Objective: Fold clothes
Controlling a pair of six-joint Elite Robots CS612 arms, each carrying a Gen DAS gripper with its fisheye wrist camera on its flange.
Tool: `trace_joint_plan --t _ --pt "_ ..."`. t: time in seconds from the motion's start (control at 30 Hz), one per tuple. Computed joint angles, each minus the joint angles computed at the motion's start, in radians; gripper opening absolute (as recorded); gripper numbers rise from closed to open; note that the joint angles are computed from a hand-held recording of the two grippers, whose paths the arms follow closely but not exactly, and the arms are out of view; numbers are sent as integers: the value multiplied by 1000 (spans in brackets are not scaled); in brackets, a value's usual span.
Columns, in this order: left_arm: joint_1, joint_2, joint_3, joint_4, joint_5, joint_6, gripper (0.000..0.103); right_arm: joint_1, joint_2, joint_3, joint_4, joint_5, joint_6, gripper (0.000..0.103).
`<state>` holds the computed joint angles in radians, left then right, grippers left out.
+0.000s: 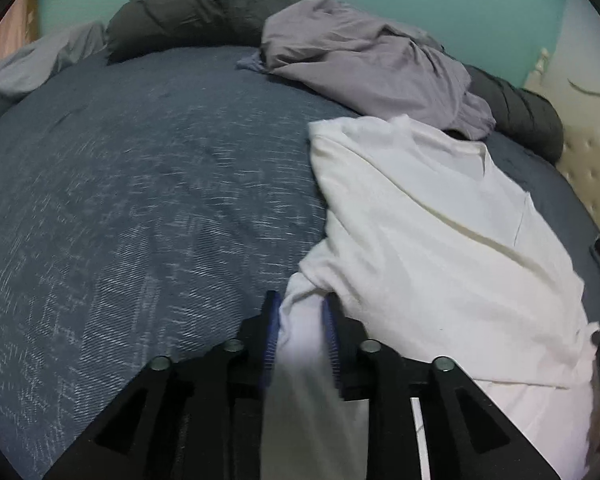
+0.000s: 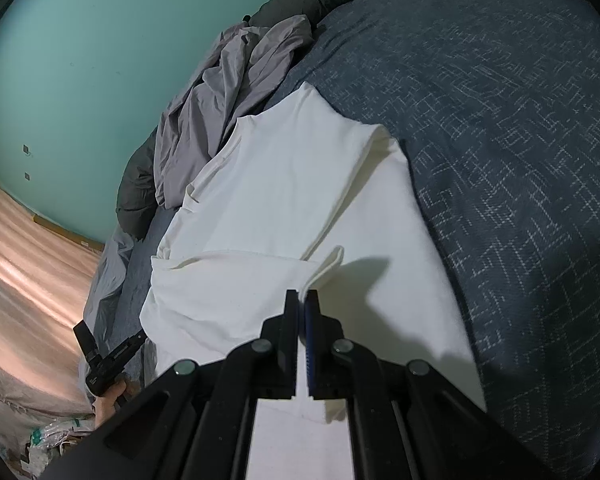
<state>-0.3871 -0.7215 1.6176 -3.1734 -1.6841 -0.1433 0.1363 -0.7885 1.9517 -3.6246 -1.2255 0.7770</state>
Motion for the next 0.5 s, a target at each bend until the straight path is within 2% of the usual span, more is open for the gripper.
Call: trace_joint_plan --t 0.13,0.17,0.2,0.23,0.3,0.4,0.5 --pt "5 8 -11 -4 -16 -1 25 0 1 -1 10 4 -4 2" --pt "7 9 -13 -8 -19 -6 13 0 1 -2 14 4 -5 2" --pt "10 13 -19 -12 -21 -14 5 -1 1 -1 9 6 1 2" --pt "16 14 -19 -27 -34 -33 3 -3 2 1 -2 10 13 2" --pt "27 14 -14 -64 -57 -76 3 -8 3 5 -24 16 37 2" --pt "29 11 -7 -87 -53 -86 3 -10 -6 14 -14 -8 35 2" --pt "27 15 -11 -66 -49 -94 3 -12 -12 23 13 -35 37 2"
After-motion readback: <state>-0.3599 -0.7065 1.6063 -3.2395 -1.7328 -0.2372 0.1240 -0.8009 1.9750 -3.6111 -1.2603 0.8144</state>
